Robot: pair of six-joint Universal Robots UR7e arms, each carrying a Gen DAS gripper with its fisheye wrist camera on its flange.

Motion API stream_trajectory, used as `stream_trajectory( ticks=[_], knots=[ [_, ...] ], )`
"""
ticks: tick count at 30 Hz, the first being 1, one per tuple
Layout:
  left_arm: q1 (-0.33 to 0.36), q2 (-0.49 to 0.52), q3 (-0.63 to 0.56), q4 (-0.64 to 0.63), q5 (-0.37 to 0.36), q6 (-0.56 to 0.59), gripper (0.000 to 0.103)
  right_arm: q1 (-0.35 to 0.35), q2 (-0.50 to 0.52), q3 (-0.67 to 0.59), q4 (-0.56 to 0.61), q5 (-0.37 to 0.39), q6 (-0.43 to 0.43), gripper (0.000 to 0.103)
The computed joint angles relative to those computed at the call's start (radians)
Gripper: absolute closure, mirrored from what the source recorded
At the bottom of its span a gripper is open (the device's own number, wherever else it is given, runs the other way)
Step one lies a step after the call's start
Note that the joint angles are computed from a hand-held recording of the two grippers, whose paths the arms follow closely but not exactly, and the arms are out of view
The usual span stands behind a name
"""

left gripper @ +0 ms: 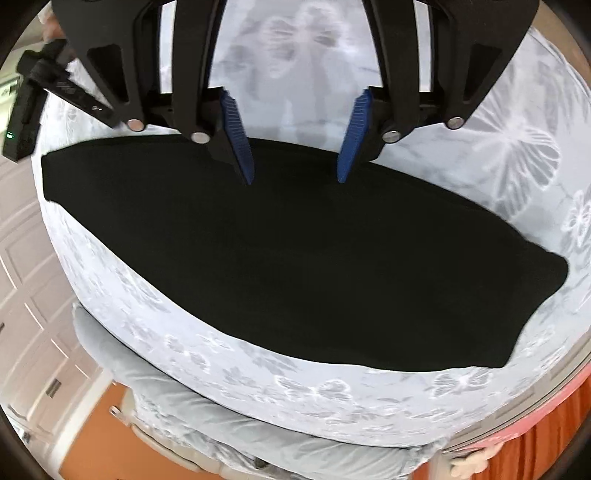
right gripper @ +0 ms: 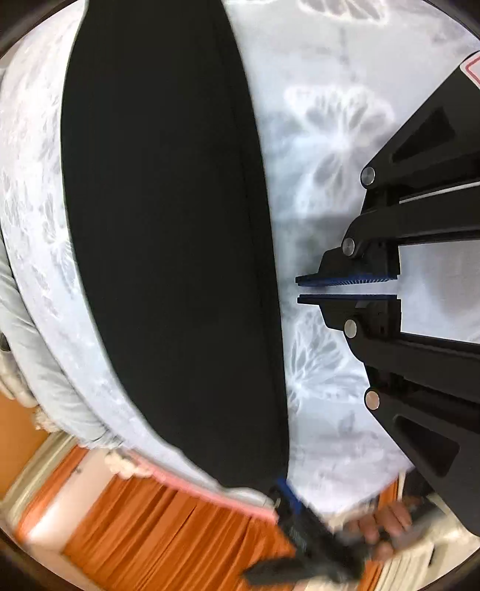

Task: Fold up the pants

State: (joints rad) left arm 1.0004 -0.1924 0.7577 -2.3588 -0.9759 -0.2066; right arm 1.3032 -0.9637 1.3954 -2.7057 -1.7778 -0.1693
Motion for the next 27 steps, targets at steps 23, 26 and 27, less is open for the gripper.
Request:
stream_trajectory(
  ticks=[23,26,27],
  knots=[
    [0.088,-0.005,-0.091,0.067,0.3,-0.2,0.022,-0.173,-0.16,-0.015,-0.348,-0.303,0.03,0.041],
    [0.106,-0.021,-0.104,0.097,0.337,-0.302,0.006,-0.229,-0.164,-0.057,-0.262,-0.283,0.126,0.031],
    [0.116,-0.024,-0.115,0.13,0.322,-0.342,0.006,-0.252,-0.166,-0.068,-0.21,-0.242,0.172,0.031]
  ],
)
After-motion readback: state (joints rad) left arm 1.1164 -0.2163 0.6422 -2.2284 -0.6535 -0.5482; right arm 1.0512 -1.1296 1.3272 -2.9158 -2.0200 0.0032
